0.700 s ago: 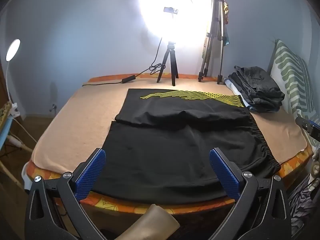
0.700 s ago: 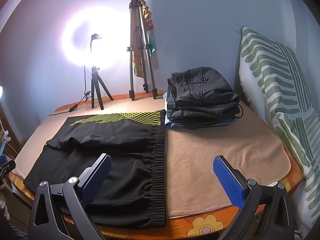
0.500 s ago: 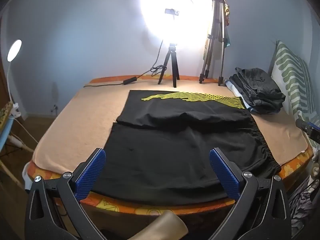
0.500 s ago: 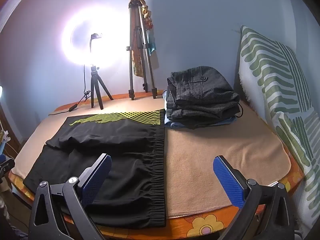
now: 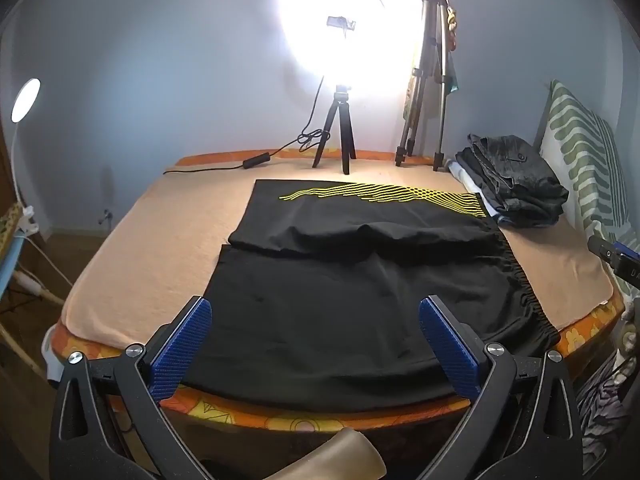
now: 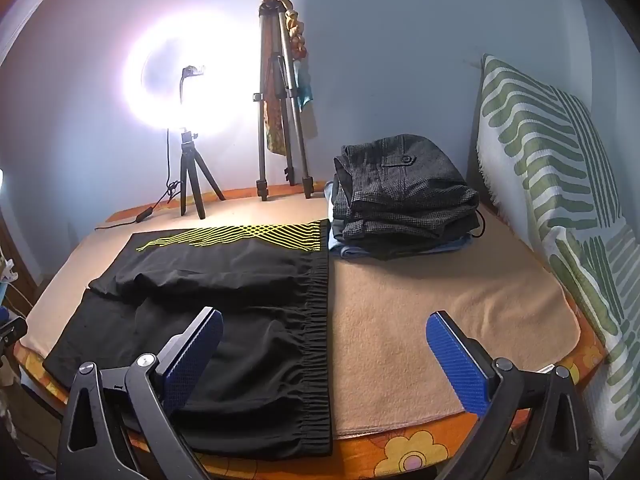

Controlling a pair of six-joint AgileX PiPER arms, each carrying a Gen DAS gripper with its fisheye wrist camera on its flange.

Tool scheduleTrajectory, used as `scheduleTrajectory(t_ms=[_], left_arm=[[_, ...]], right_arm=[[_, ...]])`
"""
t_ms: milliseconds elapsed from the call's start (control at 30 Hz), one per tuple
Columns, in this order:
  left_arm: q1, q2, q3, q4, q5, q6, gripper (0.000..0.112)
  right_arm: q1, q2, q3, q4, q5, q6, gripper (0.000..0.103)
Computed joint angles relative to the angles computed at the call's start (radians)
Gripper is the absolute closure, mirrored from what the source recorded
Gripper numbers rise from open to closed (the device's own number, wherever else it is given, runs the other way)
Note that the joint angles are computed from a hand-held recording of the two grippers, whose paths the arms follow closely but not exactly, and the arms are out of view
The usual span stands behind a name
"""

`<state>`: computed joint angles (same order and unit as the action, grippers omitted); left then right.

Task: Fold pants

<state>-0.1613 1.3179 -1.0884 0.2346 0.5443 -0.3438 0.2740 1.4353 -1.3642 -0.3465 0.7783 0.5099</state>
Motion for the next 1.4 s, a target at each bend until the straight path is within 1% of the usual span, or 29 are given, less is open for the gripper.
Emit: scheduleTrajectory(t_ms=[1400], left_arm=[[0.019, -0.002, 0.005, -0.034, -0.003, 0.018, 0.010]], right_arm=[[0.018, 0.003, -0.012, -0.036, 0.001, 0.031, 0.000]])
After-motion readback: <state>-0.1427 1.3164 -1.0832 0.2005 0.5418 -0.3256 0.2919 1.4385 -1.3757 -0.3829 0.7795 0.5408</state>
